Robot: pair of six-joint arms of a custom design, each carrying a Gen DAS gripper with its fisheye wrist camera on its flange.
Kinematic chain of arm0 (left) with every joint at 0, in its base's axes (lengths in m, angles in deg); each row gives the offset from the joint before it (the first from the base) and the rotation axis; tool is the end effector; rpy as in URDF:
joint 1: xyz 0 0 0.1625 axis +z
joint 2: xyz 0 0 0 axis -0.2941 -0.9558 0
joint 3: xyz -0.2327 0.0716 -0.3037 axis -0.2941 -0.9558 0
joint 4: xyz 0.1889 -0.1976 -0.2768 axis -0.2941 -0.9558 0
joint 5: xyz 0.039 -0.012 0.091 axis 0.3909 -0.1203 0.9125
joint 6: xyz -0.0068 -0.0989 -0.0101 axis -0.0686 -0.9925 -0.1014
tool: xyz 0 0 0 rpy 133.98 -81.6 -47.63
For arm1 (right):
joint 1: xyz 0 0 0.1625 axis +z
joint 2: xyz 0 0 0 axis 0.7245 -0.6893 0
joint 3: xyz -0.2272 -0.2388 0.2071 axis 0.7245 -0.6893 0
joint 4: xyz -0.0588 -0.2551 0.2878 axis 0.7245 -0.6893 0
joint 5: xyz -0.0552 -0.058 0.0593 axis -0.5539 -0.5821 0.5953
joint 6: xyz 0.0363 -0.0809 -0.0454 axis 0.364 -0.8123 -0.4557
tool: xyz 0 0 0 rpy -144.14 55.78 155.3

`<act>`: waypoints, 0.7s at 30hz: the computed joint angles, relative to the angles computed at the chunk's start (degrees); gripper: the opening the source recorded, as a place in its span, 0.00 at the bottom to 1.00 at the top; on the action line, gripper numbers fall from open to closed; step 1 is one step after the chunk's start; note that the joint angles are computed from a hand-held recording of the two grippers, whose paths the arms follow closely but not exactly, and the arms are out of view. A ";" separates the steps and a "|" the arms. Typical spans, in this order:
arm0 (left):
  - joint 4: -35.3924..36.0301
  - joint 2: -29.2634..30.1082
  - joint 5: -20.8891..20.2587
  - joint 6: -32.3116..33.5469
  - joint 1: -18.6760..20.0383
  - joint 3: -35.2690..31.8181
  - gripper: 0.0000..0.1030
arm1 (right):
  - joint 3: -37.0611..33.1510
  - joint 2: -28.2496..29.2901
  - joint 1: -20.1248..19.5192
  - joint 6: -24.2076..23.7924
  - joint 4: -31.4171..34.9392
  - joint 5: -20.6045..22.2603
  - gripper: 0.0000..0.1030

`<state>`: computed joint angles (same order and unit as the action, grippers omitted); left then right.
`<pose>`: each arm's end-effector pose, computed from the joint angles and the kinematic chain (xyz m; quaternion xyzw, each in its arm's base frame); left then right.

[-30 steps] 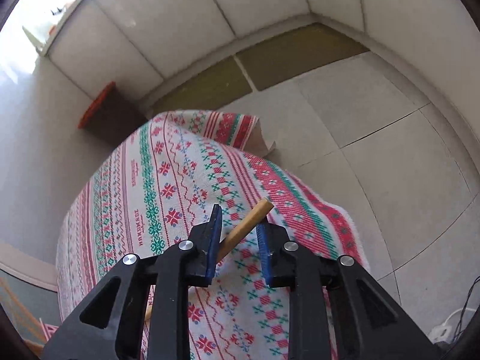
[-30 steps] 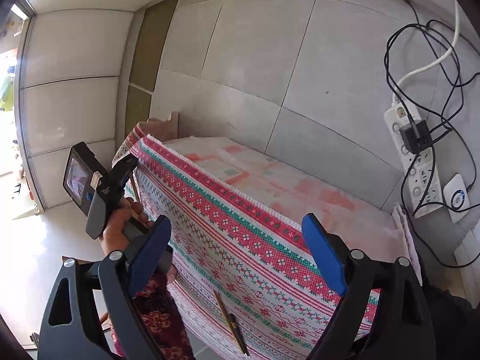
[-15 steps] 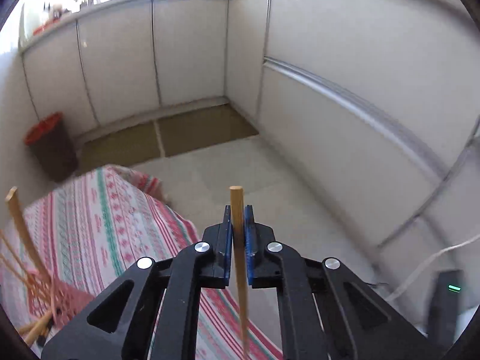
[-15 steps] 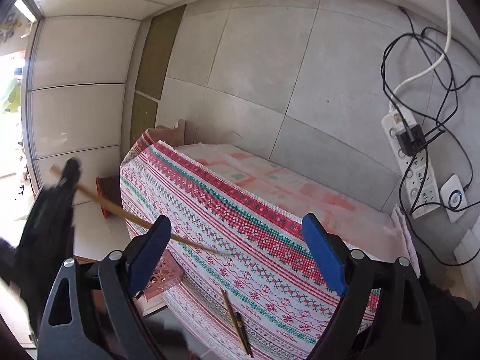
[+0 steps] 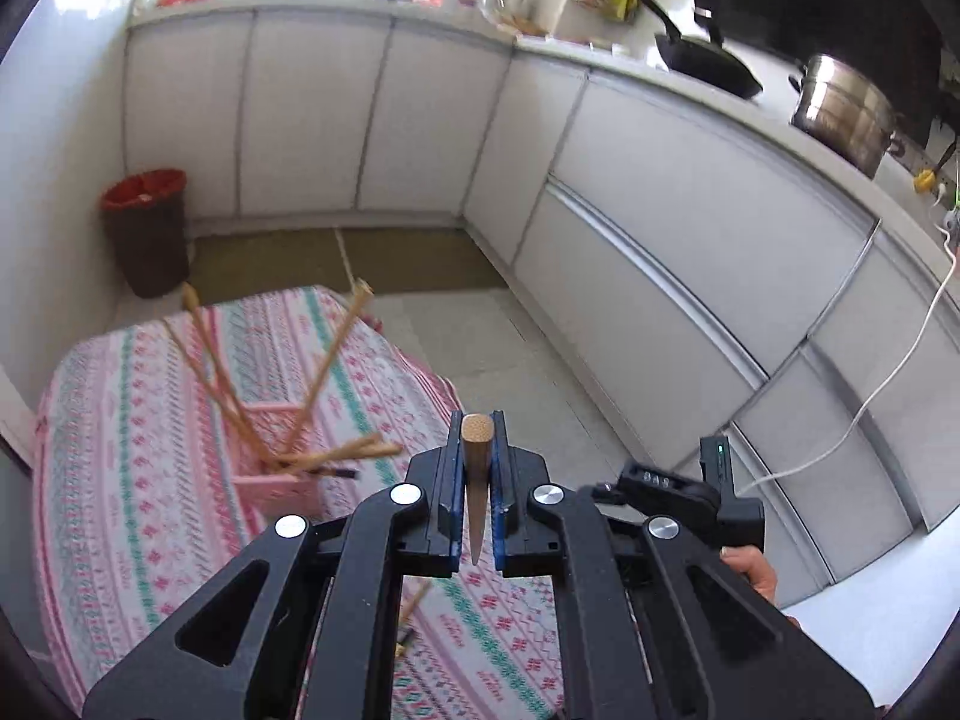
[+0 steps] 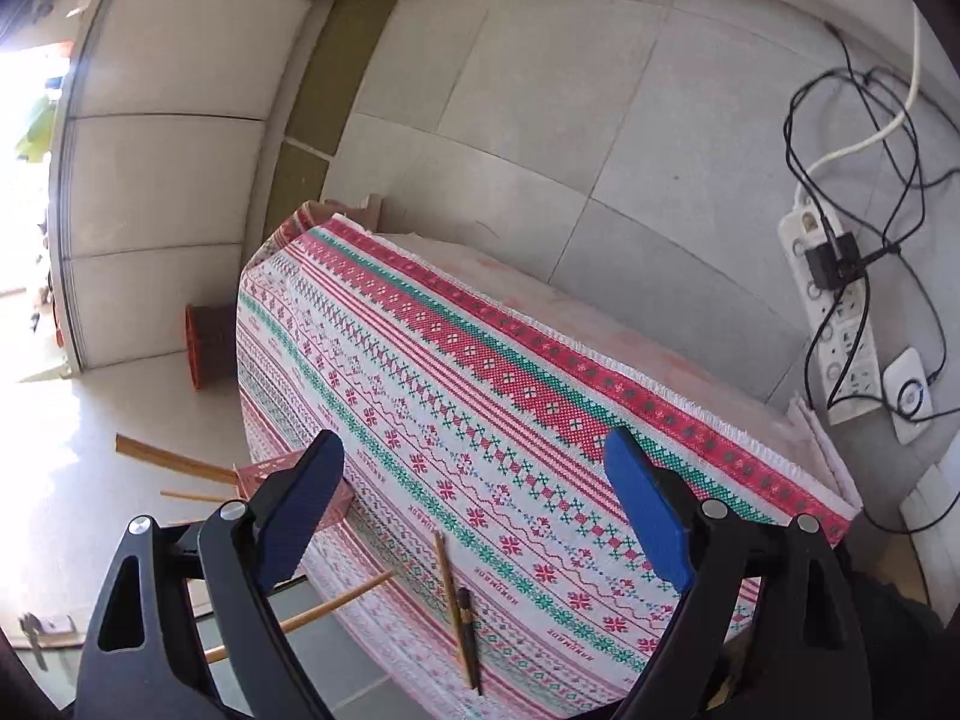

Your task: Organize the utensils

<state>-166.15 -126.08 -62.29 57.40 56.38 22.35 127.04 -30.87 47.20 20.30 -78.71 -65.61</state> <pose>-0.2982 -0.5023 0.3451 0.2074 0.8922 -0.3540 0.1889 0.1512 -0.5563 0.1943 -0.3250 -0.9271 0.1857 0.0189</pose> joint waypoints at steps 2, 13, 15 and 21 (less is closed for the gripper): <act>-1.51 -0.45 3.94 1.81 -0.80 -0.86 0.06 | 0.94 -0.37 0.14 -0.88 -1.61 0.86 0.84; -8.29 1.84 12.97 8.60 1.05 -7.81 0.06 | -1.09 1.59 1.63 -5.03 -0.84 1.10 0.84; -8.68 1.99 12.68 8.57 1.83 -8.00 0.06 | -1.58 2.02 1.37 -4.91 -0.30 1.47 0.84; -14.75 4.69 13.35 14.10 4.68 -6.72 0.07 | -2.73 3.24 2.95 -7.03 -0.24 -0.09 0.84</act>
<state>-180.90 -121.39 -48.95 71.50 61.05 15.63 124.31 -27.63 50.15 13.27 -78.95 -65.70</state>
